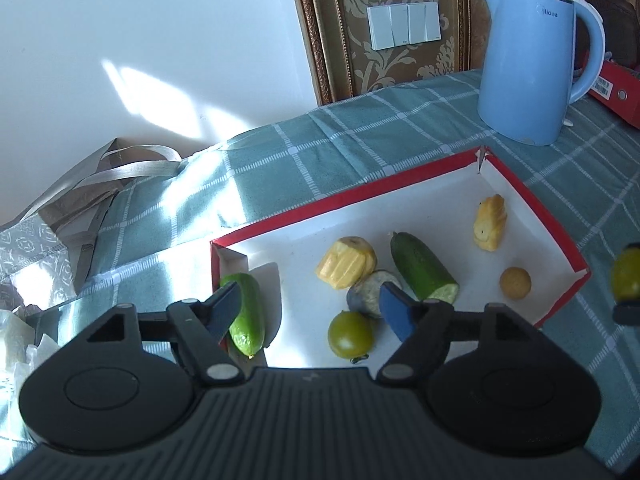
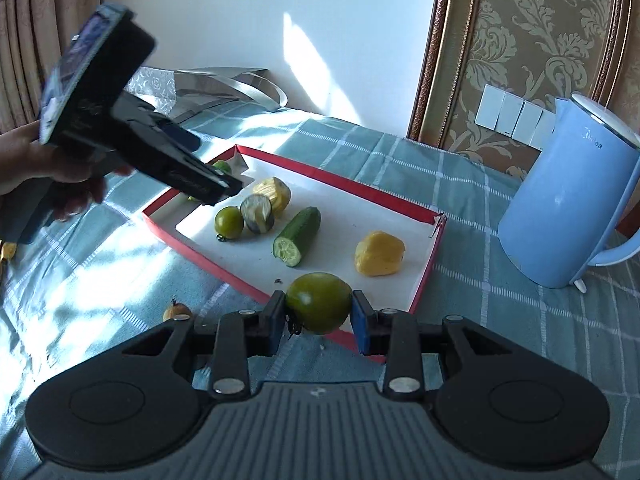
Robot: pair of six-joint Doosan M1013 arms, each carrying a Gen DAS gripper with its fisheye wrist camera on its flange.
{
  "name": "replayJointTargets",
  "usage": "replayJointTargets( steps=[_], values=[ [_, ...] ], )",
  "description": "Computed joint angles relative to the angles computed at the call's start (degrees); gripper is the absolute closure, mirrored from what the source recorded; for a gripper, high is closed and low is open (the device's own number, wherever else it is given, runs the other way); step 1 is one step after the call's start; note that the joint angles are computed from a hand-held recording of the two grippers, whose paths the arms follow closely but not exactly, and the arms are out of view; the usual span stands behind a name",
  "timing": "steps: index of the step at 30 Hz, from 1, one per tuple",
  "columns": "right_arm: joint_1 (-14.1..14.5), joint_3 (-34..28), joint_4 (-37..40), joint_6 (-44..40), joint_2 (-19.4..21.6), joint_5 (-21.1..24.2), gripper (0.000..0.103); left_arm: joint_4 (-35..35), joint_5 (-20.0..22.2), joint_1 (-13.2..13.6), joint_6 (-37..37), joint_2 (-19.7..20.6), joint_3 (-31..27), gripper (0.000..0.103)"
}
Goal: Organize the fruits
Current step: 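Place the eggplant slice in the tray with the left gripper and open, then lower the dark green tomato into the tray and open the right gripper, then move both open grippers back toward the brown fruit and cut slice on the cloth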
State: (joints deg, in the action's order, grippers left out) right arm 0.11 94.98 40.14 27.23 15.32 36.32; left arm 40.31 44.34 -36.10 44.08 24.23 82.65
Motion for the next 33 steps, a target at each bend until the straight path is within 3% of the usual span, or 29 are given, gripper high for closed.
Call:
replayJointTargets(
  steps=[4,12,22,25,27,30,33],
  values=[
    [0.7,-3.1,-1.8,4.6,3.3,-1.8,0.070,4.3,0.7,-1.3,-6.4,-3.4,4.4,0.021],
    [1.6,-6.7,-7.2,13.4,7.2,-3.8,0.070,2.1,4.9,-3.4,-13.4,-8.2,10.3,0.016],
    [2.8,-8.5,-14.8,22.2,9.7,-5.3,0.069,0.4,8.7,-4.7,-13.2,-9.6,12.3,0.013],
    [2.7,-10.1,-15.2,23.4,10.9,-2.9,0.068,0.6,9.0,-4.9,-12.9,-9.6,12.3,0.013],
    [3.0,-10.3,-16.3,23.7,11.1,-2.8,0.053,0.8,9.1,-5.0,-12.5,-9.6,12.2,0.012],
    [3.4,-9.7,-16.4,22.4,10.8,-4.6,0.040,0.9,9.4,-5.0,-12.0,-9.4,12.0,0.011],
    [3.4,-9.5,-15.3,21.5,10.4,-4.6,0.039,0.8,9.2,-5.0,-11.6,-9.4,12.0,0.010]
  ],
)
